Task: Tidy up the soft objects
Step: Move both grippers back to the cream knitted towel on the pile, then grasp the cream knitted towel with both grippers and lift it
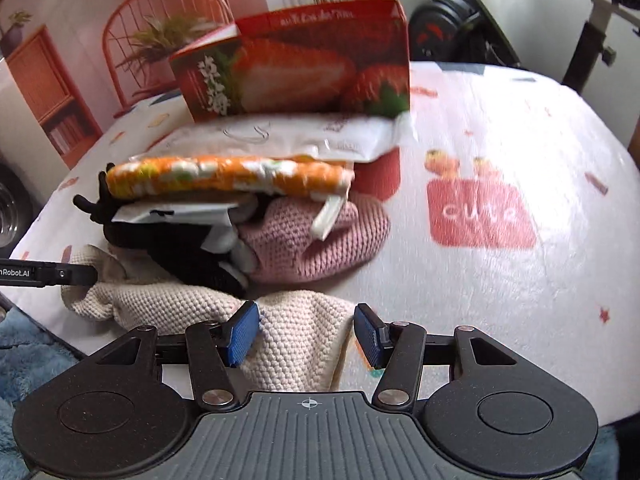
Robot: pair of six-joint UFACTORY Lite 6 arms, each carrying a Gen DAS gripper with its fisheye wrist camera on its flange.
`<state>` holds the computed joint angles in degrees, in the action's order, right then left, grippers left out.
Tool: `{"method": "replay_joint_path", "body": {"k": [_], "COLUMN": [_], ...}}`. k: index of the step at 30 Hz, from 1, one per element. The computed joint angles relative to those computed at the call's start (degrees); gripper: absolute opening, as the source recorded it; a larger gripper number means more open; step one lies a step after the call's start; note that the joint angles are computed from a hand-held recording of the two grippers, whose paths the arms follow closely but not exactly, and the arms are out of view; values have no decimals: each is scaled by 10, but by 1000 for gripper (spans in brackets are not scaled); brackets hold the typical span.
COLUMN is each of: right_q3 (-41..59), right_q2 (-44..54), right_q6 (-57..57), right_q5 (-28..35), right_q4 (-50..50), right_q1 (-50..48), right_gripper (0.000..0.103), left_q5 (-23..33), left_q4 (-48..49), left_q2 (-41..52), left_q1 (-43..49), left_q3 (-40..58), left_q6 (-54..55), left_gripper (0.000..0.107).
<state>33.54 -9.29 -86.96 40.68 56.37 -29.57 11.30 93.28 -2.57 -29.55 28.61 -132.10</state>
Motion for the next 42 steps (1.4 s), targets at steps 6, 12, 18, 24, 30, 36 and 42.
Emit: {"method": "replay_joint_path", "body": {"k": [6,12,18,24,30,36,42], "right_q3": [4,5,19,11,18,19,16], "right_q2": [16,19,46,39,45,48,39], "right_q6": [18,37,50,40,37,22,7], "right_q5": [-16,-41,-29,-31,-13,6,14], "right_q4": [-7,-11,-17,-15,-18,-12,-12], "right_q1": [15,28,23,32,25,21,26], "right_gripper": [59,66,67,60,53,39,28], "left_q5": [-23,-12,-8,-6,-5,-4,-4], "left_q4": [165,159,188,233,249,252,247], "left_q2": [29,36,46,49,50,51,51], "left_q1": [25,18,16,18,18,18,18], "left_q3": [-1,2,8,7,5,6,7], "left_q6": [-159,-147,-170,-209,-226,-226,-220], "left_gripper": [36,36,35,35,35,35,35]}}
